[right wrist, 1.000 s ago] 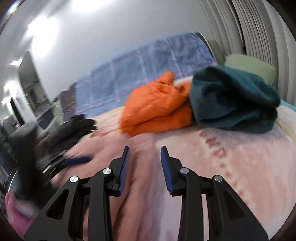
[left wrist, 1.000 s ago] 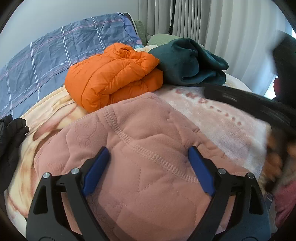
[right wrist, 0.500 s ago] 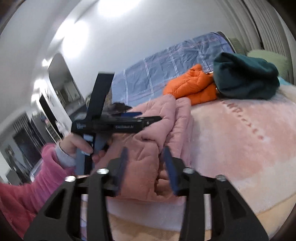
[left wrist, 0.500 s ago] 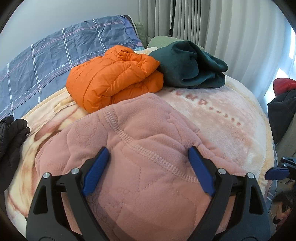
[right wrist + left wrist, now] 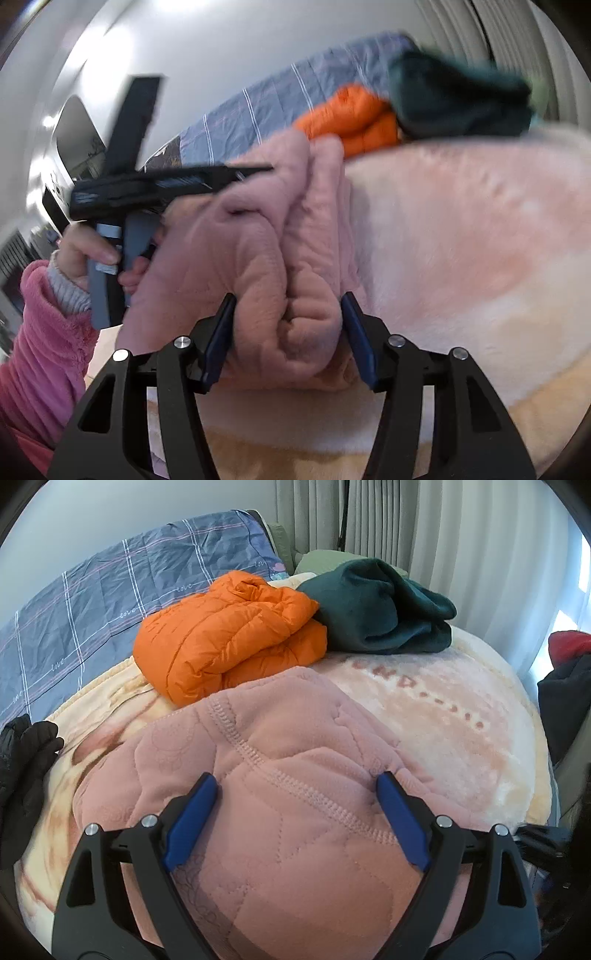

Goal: Fold large clothes

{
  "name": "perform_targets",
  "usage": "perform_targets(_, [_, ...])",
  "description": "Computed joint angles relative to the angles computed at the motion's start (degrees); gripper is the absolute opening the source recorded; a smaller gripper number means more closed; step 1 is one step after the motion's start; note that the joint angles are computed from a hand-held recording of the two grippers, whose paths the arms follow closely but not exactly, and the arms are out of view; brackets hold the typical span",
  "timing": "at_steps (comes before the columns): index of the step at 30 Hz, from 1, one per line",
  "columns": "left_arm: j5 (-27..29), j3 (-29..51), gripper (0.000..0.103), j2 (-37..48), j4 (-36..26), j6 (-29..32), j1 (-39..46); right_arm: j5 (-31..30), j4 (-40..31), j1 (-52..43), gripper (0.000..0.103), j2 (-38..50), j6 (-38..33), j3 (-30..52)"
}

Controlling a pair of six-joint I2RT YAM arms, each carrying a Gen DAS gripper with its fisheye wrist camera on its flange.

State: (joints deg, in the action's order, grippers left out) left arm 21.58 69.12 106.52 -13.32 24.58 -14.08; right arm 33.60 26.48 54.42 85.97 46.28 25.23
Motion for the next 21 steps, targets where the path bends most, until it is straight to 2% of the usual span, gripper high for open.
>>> perform_targets(2, [1.6,1.0,0.089,0.6,-1.0,-0.2,0.9,4.9,-0.8,3.4,0.057,-2.9,-2.2,-0.5])
perform_targets(4, [2.5,2.2,0.089,1.3,-2.3,-0.3,1.3,4.0,2.7,3.8,0.053,-5.2,-5.1,-2.2])
perform_targets(5, [2.3,2.6,0.09,1.5,-2.7,-0.3,1.1,2.8,3.7,3.1,0.044,-5.5,-5.4,-2.7])
perform_targets(6, [1.9,2.6,0.09,1.5,-2.7,-0.3,0.9,1.0,1.1,1.5,0.024,-3.9,-3.6,-1.0])
perform_targets(7, [1.2,2.4,0.09,1.4,-2.5,-0.3,0.5,-1.0,-1.6,-0.8,0.014,-1.3,-1.0,0.8])
perform_targets(8, [0.9,1.9,0.09,1.1,-2.0,-0.3,0.4,-5.2,1.1,-3.6,0.014,2.3,1.4,0.6])
perform_targets(10, [0.1,0.6,0.09,0.4,-0.8,-0.2,-0.1,-9.1,9.9,-6.3,0.012,7.6,2.9,-1.4])
perform_targets(11, [-1.5,-0.8,0.09,-0.4,0.8,-0.2,-0.9,-8.3,9.8,-5.8,0.012,7.2,2.7,-1.6])
perform_targets(13, [-3.3,-2.0,0.09,-1.4,2.3,0.1,-1.6,-5.1,4.3,-4.1,0.012,5.6,2.6,0.2])
perform_targets(16, [-1.5,-1.8,0.09,-2.1,1.8,0.2,-0.9,-0.9,-1.3,-1.9,0.012,6.2,1.4,3.1])
perform_targets(19, [2.9,-1.9,0.088,-4.5,1.4,-2.5,2.2,-2.3,0.4,-2.7,0.013,6.1,2.3,2.0])
perform_targets(21, [6.3,-4.3,0.077,-7.5,2.9,-4.0,5.8,-2.9,2.4,-2.7,0.013,7.0,2.9,1.4])
